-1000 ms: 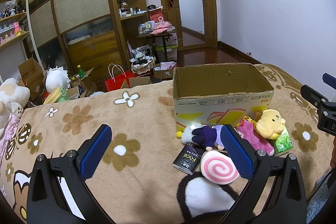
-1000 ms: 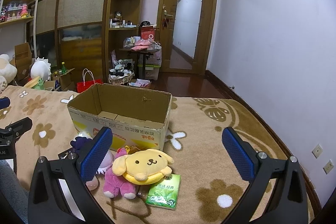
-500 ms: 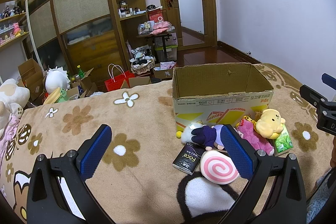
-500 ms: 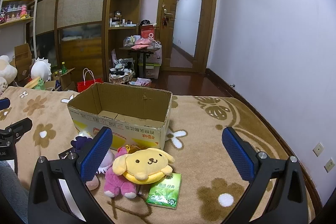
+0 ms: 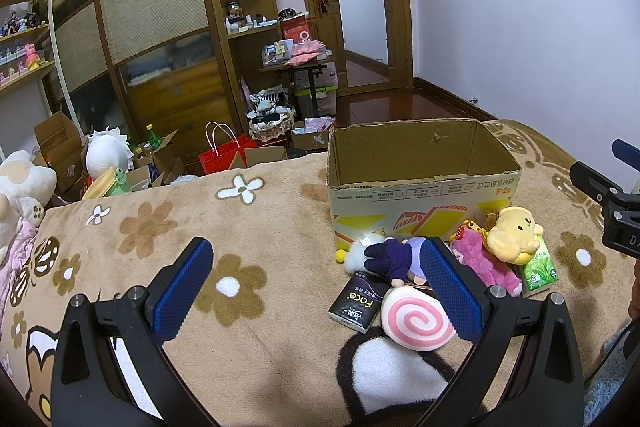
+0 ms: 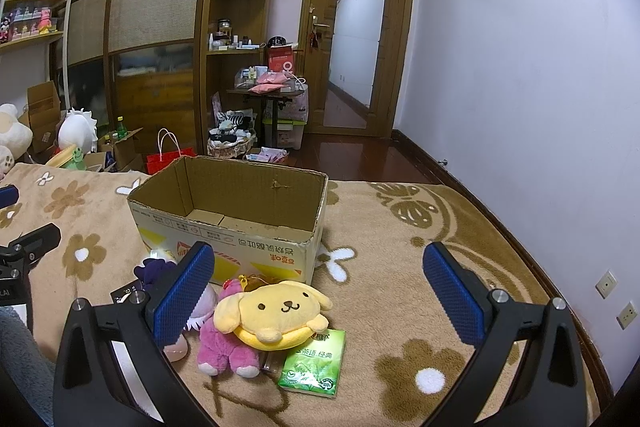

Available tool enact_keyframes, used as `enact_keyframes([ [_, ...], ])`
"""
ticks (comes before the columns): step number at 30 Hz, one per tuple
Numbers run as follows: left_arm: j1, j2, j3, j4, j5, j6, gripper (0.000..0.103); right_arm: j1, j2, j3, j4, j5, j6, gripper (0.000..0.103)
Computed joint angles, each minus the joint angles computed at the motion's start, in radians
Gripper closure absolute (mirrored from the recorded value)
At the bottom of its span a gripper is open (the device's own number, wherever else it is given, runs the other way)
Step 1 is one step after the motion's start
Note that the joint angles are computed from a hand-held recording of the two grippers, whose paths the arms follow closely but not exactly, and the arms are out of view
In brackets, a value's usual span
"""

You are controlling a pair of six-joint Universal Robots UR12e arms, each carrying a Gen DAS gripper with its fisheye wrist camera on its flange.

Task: Organize soft objects

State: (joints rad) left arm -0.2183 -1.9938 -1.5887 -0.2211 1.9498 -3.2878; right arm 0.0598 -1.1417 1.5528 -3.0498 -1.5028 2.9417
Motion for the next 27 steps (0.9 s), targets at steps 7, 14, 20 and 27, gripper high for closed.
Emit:
enact_keyframes([
  [7,0.0,0.0,0.0,-0.001,-0.001,0.001,0.001,0.0,0.0,-0.001,0.003,0.0,0.001,0.0],
  [14,-0.006,-0.004,-0.002,-0.001,-0.004,0.012,0.001,0.0,-0.001,-0.001,0.01,0.005,0.001,0.0],
  [20,-0.002,-0.002,0.0,-0.026,-0.019,0.006,0.001,0.004,-0.003,0.012,0.012,0.005,-0.001,0.0],
  [27,0.011,-0.005,0.026,-0.105,-0.06,-0.027,0.001,-0.007,-0.004,0.009,0.02,0.05,0.004,0.0],
])
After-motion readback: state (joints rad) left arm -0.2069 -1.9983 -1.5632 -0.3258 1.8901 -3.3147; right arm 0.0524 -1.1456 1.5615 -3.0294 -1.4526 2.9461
